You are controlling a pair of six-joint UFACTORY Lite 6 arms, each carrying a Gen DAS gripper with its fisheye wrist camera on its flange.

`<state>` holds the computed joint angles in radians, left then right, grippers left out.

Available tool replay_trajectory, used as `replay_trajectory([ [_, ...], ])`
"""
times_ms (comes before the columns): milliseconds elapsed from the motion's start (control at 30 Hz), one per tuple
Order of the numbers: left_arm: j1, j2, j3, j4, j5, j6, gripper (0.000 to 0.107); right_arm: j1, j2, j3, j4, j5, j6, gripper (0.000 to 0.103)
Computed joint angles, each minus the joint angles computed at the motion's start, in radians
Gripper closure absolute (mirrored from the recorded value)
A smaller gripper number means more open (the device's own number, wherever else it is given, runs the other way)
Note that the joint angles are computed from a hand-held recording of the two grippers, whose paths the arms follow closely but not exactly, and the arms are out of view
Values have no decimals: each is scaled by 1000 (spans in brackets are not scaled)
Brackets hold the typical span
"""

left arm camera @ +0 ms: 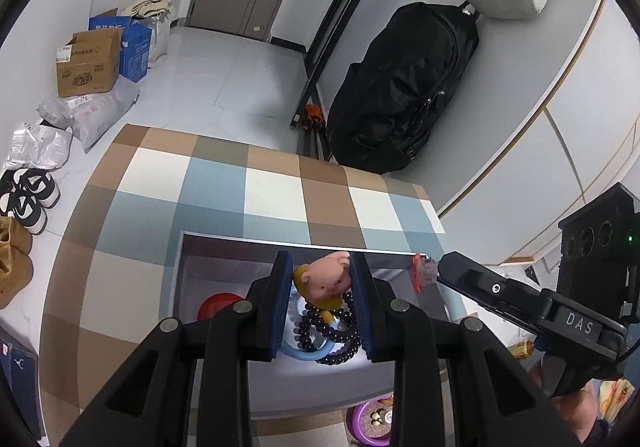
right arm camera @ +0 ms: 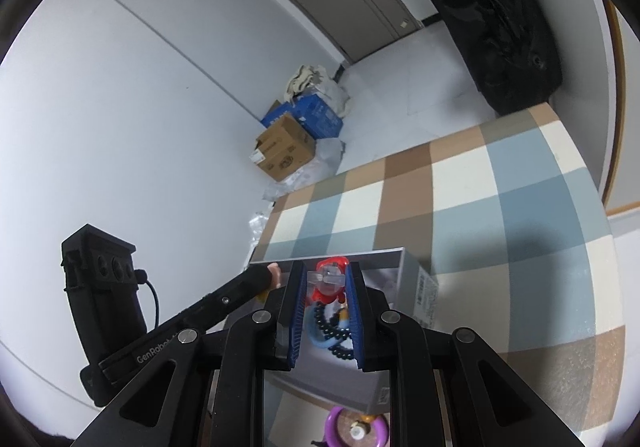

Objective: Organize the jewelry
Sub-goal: 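Carry the pig doll and charm into the silver box and open both grippers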

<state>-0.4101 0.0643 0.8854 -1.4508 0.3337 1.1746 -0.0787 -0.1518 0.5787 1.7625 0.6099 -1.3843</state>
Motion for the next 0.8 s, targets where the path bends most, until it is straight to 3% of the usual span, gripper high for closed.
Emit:
replay_trajectory([
  [300,-4,23,28,68,14,-80,83,-7,11,7,-31,0,35,82],
  [367,10,38,48,110,50,-142,76,-8,-11,-3,-25,2,28,82],
  [400,17,40,50,107,65,-147,67,-12,-27,-12,-24,7,28,80],
  [433,23,35,47,86,80,-131,57,-15,-44,-20,-23,8,27,77],
  [500,29,11,28,29,88,-78,49,-19,-72,-34,-17,7,21,55],
  [667,3,-8,23,48,41,-87,48,-42,-146,-72,-1,12,-11,33],
  [767,-19,-9,21,91,8,-124,48,-54,-165,-82,-18,14,-3,32],
  [800,-23,-13,18,99,2,-128,48,-55,-169,-84,-22,9,0,27],
])
